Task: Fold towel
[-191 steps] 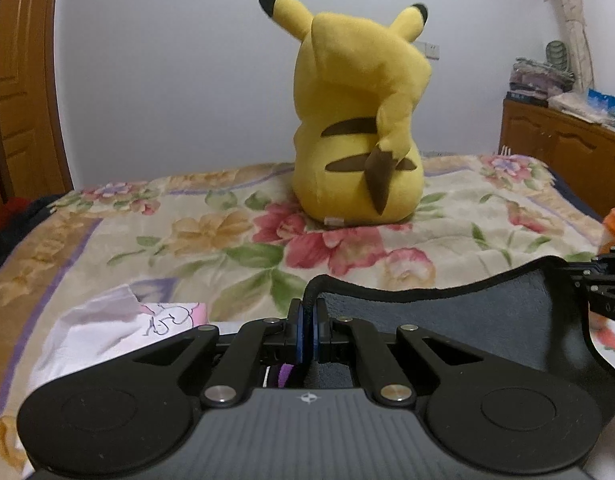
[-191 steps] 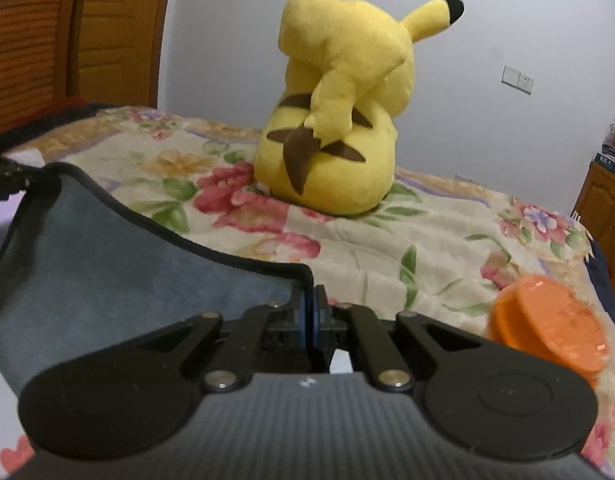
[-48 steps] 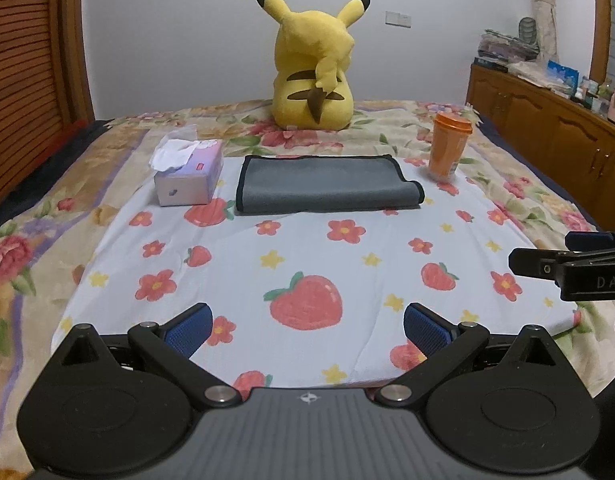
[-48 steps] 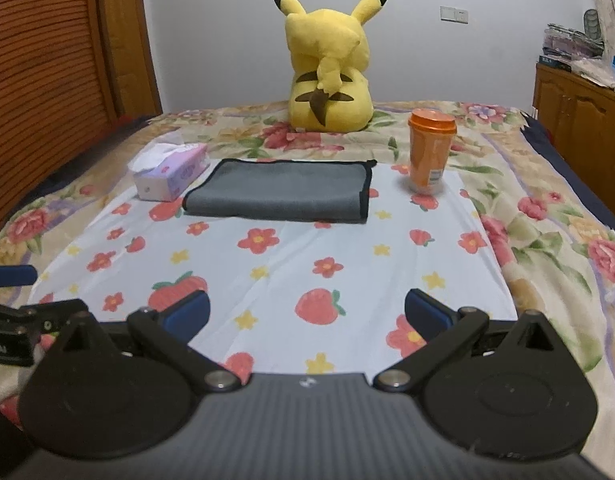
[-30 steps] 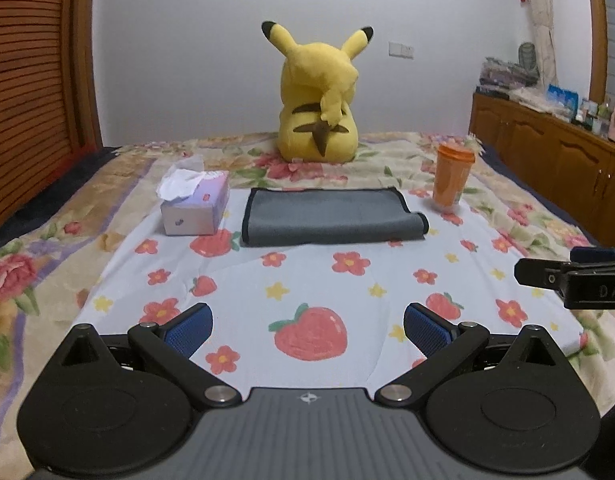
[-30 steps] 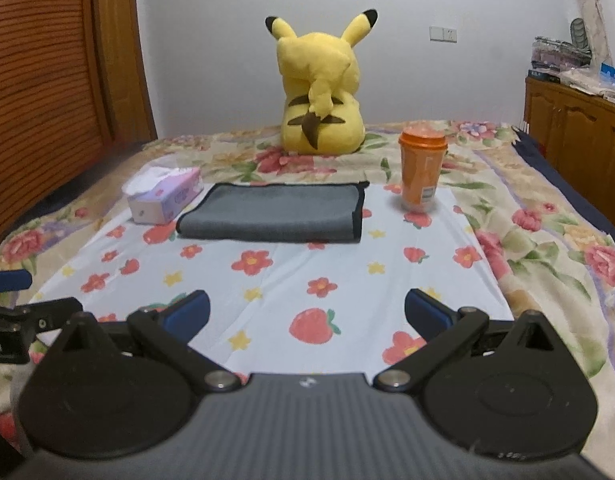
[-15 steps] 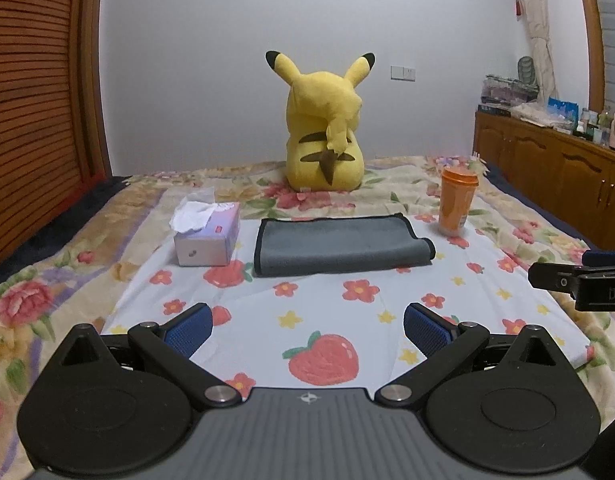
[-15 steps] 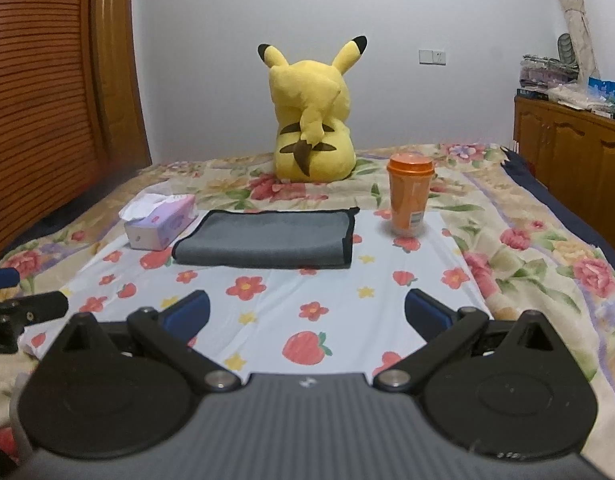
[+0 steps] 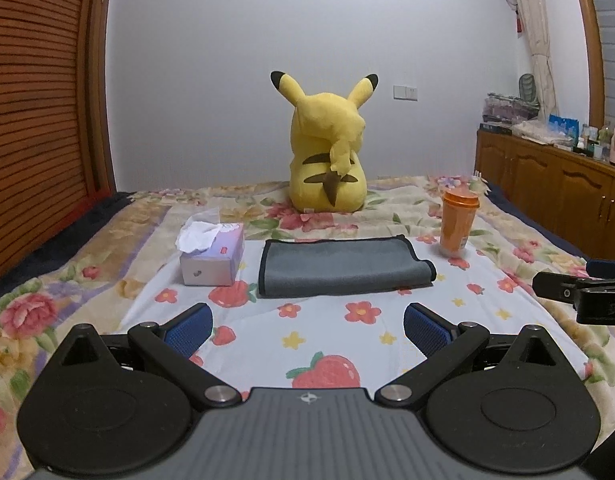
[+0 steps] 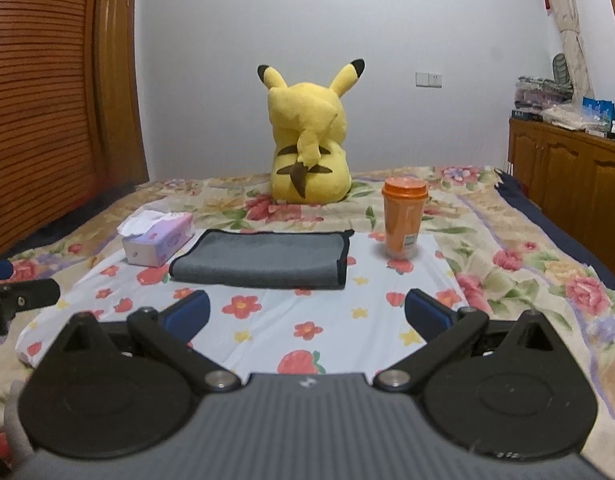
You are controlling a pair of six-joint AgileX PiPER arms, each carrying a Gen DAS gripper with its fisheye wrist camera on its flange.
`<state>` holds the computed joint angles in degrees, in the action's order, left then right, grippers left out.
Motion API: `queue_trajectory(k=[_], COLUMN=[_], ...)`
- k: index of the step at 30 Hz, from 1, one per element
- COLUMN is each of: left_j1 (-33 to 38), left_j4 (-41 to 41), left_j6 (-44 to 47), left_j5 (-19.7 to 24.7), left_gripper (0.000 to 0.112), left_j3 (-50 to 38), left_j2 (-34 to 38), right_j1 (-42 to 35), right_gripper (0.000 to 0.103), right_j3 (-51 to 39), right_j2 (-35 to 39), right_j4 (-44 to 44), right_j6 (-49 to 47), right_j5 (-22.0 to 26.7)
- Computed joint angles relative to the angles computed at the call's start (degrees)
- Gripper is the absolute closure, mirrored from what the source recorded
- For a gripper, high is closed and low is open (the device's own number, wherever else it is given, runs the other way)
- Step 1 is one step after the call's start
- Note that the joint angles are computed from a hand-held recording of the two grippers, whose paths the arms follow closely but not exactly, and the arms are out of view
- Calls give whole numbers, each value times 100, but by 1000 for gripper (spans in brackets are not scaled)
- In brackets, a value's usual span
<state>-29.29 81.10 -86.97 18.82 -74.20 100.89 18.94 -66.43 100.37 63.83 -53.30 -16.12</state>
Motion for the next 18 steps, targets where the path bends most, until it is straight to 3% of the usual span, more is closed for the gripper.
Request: queue_trajectory(k=[8, 18], left_j1=[-82, -67], left_j4=[783, 921], left_j6=[-604, -777], left_j5=[140, 124], left_gripper=[9, 9], left_j3=[97, 146], left_j2=[-37, -68], right_j1=[-17, -27], right_gripper=[0, 0], right_j3=[110, 217], right_j2=[-49, -93], right_j4=[-604, -1031], right_j6=[672, 1104], right_j5=[-151, -256])
